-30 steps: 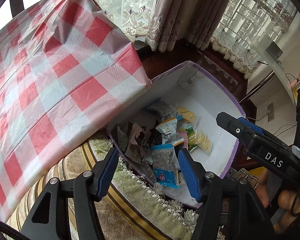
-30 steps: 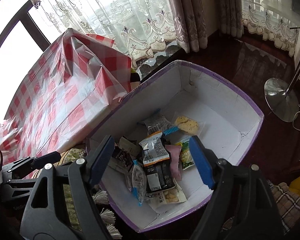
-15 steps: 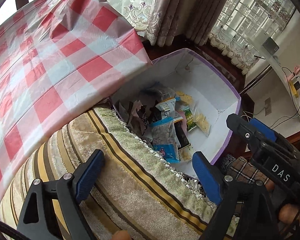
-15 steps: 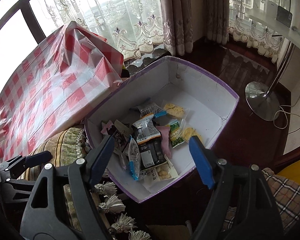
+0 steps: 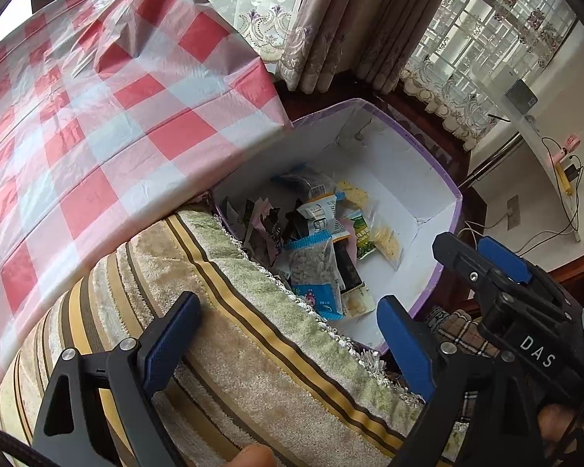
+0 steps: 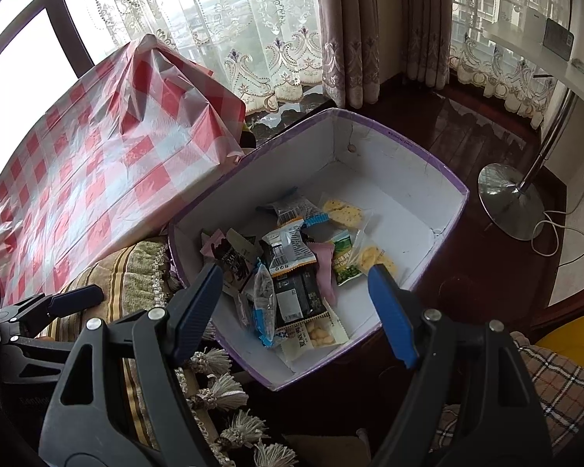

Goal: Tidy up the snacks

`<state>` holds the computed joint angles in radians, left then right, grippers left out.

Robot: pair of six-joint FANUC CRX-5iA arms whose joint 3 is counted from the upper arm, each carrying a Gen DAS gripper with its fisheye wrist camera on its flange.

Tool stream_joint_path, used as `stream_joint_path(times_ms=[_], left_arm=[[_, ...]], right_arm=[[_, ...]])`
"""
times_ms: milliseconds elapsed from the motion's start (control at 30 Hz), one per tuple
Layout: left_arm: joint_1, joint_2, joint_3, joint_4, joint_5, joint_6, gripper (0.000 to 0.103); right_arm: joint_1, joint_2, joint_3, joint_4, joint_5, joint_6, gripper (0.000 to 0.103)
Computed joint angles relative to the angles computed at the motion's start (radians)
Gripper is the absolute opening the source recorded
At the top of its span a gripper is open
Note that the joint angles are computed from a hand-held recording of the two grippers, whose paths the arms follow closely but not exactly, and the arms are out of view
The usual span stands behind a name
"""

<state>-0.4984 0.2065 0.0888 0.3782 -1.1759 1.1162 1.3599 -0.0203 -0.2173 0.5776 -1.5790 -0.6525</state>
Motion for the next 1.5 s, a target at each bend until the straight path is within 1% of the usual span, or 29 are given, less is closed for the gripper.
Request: stream_joint_path(times_ms=[567, 1500], left_arm=[[0.007, 0.007, 0.001, 0.017, -0.004, 0.0, 0.093], [0.01, 0.007, -0.005, 0.023, -0.001, -0.007, 0.093]], right_arm=[[0.005, -0.018, -0.017, -0.015, 0.012, -0.038, 0.079], [0.007, -0.018, -0.019, -0.022, 0.017, -0.045, 0.079]])
